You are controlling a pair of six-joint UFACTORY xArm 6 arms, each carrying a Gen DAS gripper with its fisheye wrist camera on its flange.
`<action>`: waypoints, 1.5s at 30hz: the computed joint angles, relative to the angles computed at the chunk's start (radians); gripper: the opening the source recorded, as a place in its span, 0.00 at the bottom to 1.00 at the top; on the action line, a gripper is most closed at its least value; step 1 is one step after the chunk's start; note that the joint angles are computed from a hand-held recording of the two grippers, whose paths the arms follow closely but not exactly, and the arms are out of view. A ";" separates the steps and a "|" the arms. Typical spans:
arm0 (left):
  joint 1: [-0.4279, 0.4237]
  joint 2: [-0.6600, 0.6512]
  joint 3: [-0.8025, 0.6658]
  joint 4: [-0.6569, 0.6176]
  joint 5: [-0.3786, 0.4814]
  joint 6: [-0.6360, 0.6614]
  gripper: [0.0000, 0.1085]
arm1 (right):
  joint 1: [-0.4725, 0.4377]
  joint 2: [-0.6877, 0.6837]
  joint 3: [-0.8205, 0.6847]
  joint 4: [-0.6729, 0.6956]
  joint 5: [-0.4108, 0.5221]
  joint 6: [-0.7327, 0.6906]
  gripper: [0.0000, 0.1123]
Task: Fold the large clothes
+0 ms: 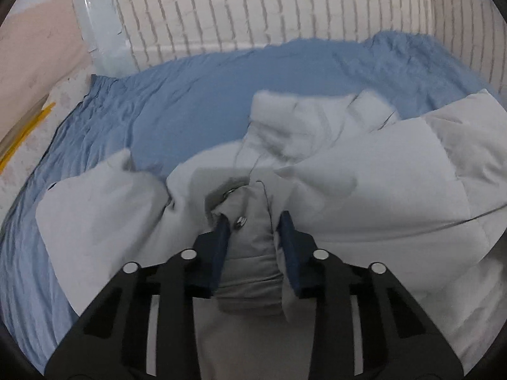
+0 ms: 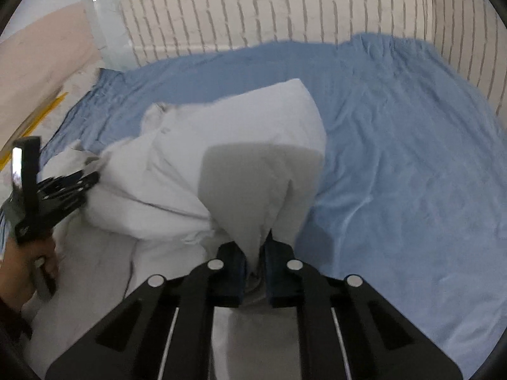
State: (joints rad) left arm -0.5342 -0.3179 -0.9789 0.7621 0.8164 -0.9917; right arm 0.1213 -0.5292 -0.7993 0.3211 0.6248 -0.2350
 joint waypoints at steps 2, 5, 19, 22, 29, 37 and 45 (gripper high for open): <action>-0.043 0.005 -0.031 0.049 0.065 -0.009 0.29 | -0.033 -0.011 -0.034 0.028 0.075 -0.024 0.08; -0.043 0.042 -0.055 -0.044 0.128 0.086 0.41 | -0.051 0.031 -0.072 -0.056 0.146 0.017 0.22; -0.041 0.043 -0.028 0.027 0.065 0.000 0.77 | 0.059 0.176 -0.087 -0.432 -0.100 0.366 0.84; -0.035 -0.085 0.097 0.014 -0.004 -0.106 0.74 | 0.050 0.227 -0.086 -0.256 0.027 0.279 0.83; -0.222 -0.322 0.087 0.023 0.374 -0.300 0.89 | 0.048 0.016 -0.005 -0.265 -0.037 0.388 0.84; -0.820 -0.294 -0.257 0.247 0.984 -0.357 0.92 | 0.177 -0.160 -0.040 -0.228 -0.105 0.465 0.85; -1.266 -0.288 -0.371 0.661 1.303 -0.444 0.92 | 0.231 -0.271 0.019 -0.388 -0.097 0.532 0.89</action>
